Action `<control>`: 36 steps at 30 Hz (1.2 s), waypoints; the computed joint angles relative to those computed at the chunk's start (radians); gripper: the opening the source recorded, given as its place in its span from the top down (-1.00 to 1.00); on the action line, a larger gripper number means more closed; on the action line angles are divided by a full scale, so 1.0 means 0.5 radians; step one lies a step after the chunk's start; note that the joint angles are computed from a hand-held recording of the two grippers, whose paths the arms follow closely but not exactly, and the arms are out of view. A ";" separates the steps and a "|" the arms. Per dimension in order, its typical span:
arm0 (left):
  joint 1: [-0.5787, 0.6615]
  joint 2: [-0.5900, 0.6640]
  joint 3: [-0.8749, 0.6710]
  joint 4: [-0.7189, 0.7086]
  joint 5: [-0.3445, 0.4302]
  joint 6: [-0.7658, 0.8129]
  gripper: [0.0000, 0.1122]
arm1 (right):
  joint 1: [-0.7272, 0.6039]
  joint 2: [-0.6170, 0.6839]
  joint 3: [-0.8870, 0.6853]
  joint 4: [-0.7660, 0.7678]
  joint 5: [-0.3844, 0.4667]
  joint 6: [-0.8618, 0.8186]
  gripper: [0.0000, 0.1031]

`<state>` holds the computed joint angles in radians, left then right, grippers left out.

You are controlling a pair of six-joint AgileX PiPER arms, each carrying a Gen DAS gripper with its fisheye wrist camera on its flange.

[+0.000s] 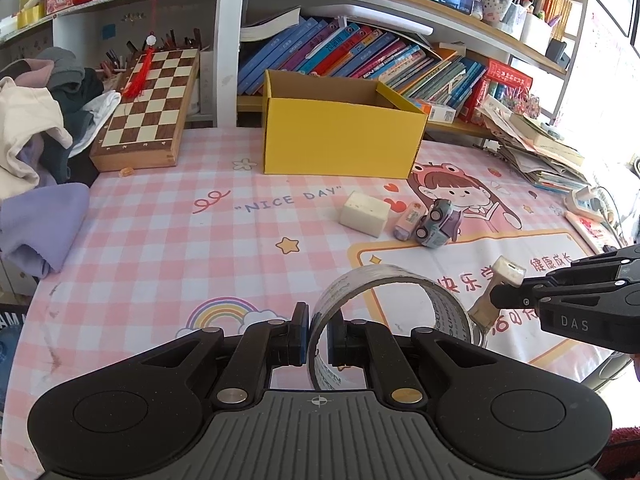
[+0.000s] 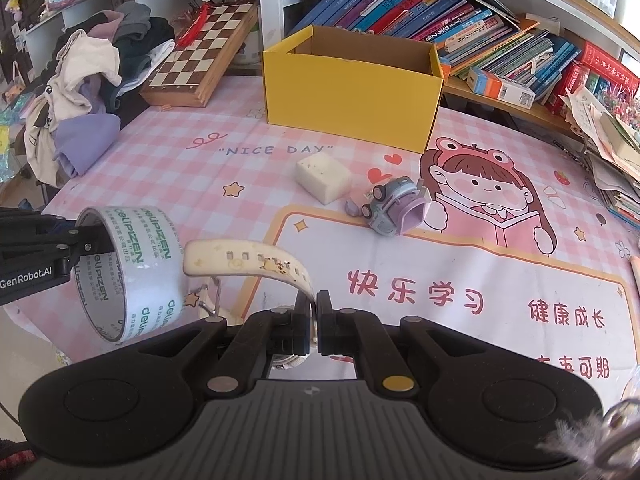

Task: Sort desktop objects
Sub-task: 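Lift the watch with the right tool while the left tool lifts the tape roll, then carry the watch with the right tool while the left tool carries the tape roll over the yellow box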

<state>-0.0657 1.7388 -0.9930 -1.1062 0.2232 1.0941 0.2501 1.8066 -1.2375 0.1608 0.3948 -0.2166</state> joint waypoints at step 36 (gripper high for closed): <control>-0.139 0.536 -1.180 1.319 0.171 -1.327 0.86 | -0.416 0.683 -1.483 0.459 0.694 -0.603 0.93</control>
